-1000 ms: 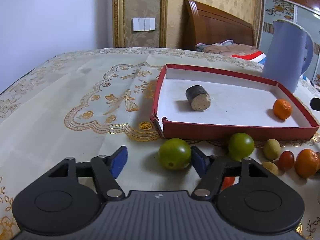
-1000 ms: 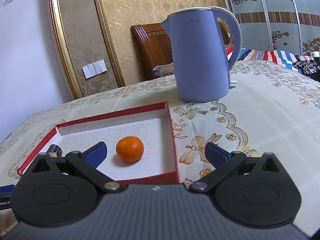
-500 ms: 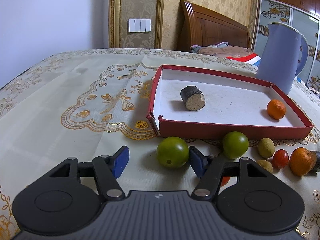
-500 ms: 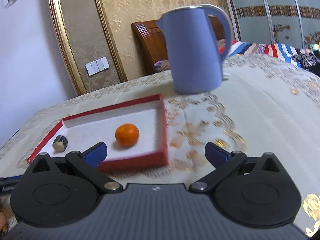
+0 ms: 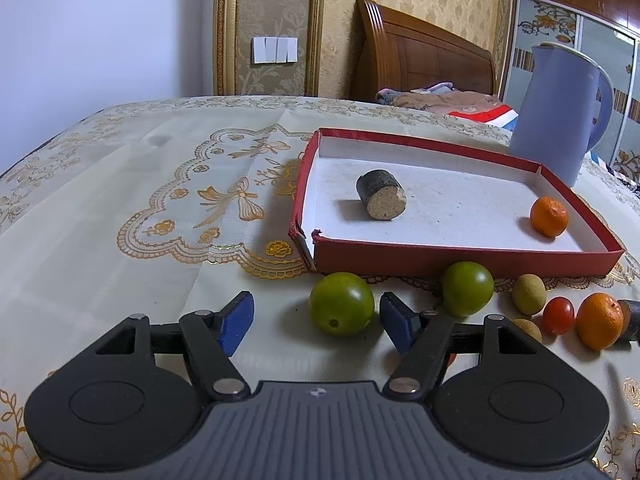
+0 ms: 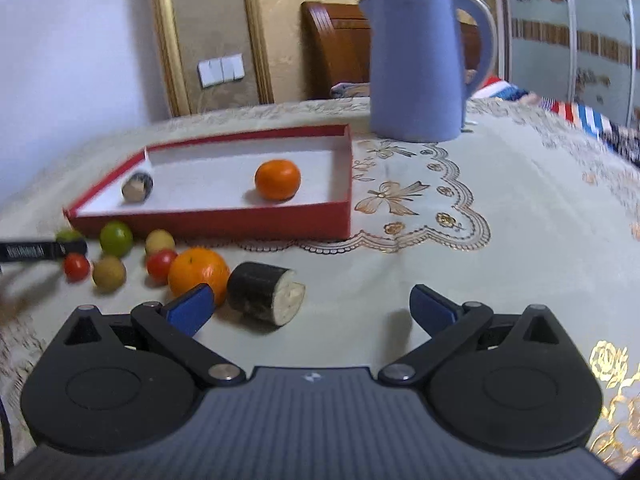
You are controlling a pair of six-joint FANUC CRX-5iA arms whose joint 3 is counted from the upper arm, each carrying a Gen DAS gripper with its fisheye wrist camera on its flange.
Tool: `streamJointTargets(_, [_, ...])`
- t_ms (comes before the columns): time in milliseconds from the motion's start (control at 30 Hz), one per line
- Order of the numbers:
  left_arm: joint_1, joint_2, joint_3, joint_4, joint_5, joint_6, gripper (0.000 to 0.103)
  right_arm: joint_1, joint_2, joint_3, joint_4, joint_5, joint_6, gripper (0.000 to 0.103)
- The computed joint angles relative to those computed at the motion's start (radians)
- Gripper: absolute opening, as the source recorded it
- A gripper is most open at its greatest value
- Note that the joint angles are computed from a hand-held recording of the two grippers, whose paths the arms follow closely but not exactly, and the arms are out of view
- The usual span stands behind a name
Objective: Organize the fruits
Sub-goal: 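Close the right gripper on the dark cylindrical piece beside the tangerine, then lift the dark piece with the right gripper while the left gripper grasps a green lime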
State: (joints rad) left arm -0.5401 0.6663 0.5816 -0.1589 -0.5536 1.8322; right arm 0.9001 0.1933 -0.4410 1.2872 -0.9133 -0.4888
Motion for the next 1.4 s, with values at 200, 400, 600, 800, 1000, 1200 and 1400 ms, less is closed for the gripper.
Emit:
streamJointTargets(200, [0.0,0.0,0.0,-0.001,-0.001,-0.001,0.069,-0.004,0.035,0.054,-0.065,-0.028,0.069,0.101])
streamJointTargets(400, [0.001,0.001,-0.001,0.009,0.0,-0.013,0.072,-0.004,0.053,0.077,-0.078,-0.03,0.109,0.098])
streamJointTargets(600, [0.002,0.001,-0.002,0.009,0.001,-0.013,0.072,-0.015,0.062,0.091,-0.082,-0.017,0.132,0.087])
streamJointTargets(800, [0.002,0.001,-0.002,0.01,0.001,-0.014,0.072,-0.023,0.044,0.07,-0.076,0.04,0.119,0.069])
streamJointTargets(1000, [0.005,0.001,-0.006,0.024,0.007,-0.028,0.076,-0.018,0.054,0.077,-0.073,0.031,0.132,0.059])
streamJointTargets(1200, [0.004,0.001,-0.006,0.024,0.007,-0.027,0.076,-0.015,0.056,0.075,-0.059,0.022,0.124,0.045])
streamJointTargets(1400, [0.004,0.001,-0.005,0.023,0.006,-0.027,0.076,-0.019,0.047,0.06,-0.042,0.03,0.093,0.045])
